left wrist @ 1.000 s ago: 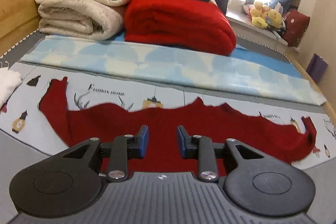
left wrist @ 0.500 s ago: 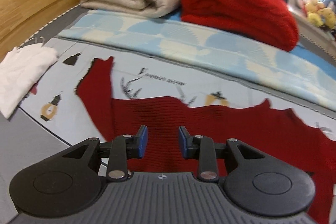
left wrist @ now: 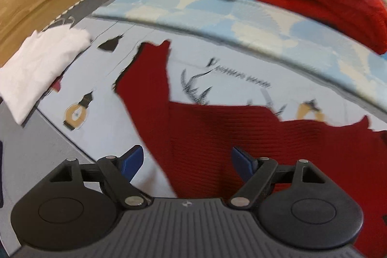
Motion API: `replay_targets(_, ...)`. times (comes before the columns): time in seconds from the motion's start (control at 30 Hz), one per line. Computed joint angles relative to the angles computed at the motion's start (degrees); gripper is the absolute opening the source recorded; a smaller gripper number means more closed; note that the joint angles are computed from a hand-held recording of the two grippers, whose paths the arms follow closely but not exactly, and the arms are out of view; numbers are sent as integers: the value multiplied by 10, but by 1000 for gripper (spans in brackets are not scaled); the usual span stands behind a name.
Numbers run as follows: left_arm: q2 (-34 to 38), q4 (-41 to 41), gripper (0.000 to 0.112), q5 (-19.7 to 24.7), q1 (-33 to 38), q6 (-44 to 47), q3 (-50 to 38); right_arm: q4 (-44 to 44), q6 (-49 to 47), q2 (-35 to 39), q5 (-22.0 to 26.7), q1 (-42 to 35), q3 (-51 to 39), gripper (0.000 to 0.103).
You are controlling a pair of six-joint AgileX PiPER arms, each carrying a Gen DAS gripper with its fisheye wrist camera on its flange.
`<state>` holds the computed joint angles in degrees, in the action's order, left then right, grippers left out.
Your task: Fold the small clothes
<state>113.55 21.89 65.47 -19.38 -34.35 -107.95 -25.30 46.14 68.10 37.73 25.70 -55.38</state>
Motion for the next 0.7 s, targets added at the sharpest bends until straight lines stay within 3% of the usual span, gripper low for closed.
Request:
replay_targets(0.37,0,-16,81,-45,34,-1,51,-15,17,19,7,15,8,34)
replay_targets(0.43,-3,-15,68,-58,39,-3,62,-19,22,22,7,20,9,34)
replay_targets(0.47,-3,-12,56,-61,42,-2,65,-20,24,23,8,23,10,34)
replay_targets(0.63,1,-34,16,-50,61,14,63,-26,28,30,10,33,7,34)
replay_targets(0.7,-3,-36,13,-53,62,9,66,-25,26,31,8,32,8,34)
